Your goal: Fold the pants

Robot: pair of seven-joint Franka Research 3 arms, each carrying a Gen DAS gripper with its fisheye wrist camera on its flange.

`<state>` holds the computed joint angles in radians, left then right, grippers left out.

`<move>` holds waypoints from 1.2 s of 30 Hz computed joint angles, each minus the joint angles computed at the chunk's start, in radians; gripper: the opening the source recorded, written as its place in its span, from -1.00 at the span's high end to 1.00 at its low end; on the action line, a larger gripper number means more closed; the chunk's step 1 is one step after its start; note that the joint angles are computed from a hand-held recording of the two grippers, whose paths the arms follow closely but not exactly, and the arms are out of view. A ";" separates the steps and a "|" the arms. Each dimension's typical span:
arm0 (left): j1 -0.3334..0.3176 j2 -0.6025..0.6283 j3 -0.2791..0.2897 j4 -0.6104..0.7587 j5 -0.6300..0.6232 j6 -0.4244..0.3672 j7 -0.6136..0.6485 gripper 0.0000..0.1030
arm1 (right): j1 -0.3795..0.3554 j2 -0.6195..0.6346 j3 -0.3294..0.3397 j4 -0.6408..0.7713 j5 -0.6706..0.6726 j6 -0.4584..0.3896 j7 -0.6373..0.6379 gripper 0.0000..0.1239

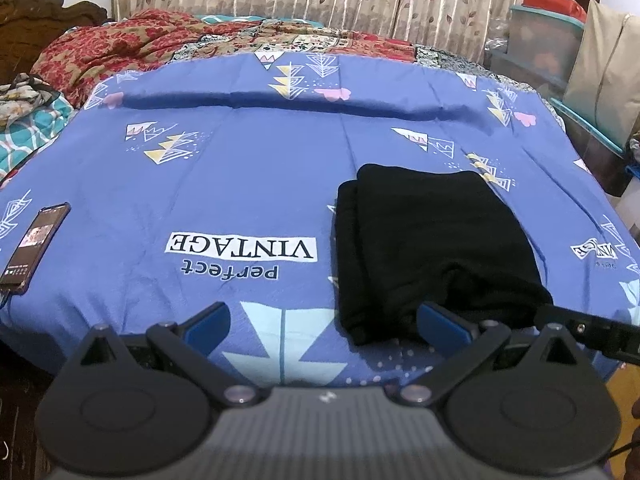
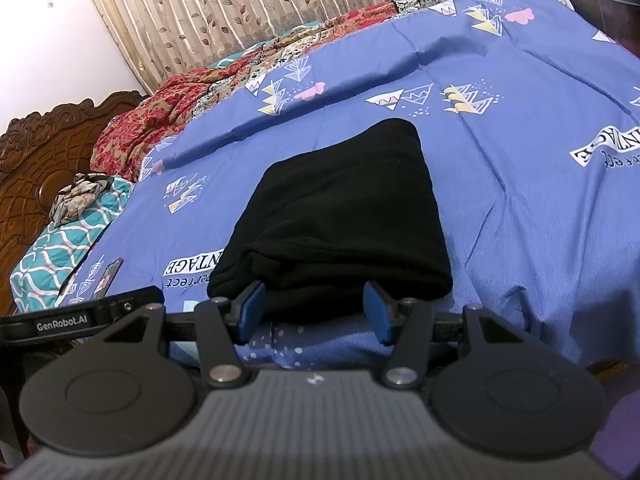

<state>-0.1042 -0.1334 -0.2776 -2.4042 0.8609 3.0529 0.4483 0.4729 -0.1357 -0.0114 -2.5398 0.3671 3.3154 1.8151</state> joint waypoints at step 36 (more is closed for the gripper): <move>0.053 0.004 -0.040 -0.016 -0.051 0.081 0.053 -1.00 | 0.060 -0.004 -0.063 -0.009 -0.025 0.002 0.043 -0.03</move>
<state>-0.0513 -0.1297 -0.3172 -2.4199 0.8099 3.1340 0.5016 0.5331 -0.1401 -0.0746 -2.5492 0.3420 3.3172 1.8577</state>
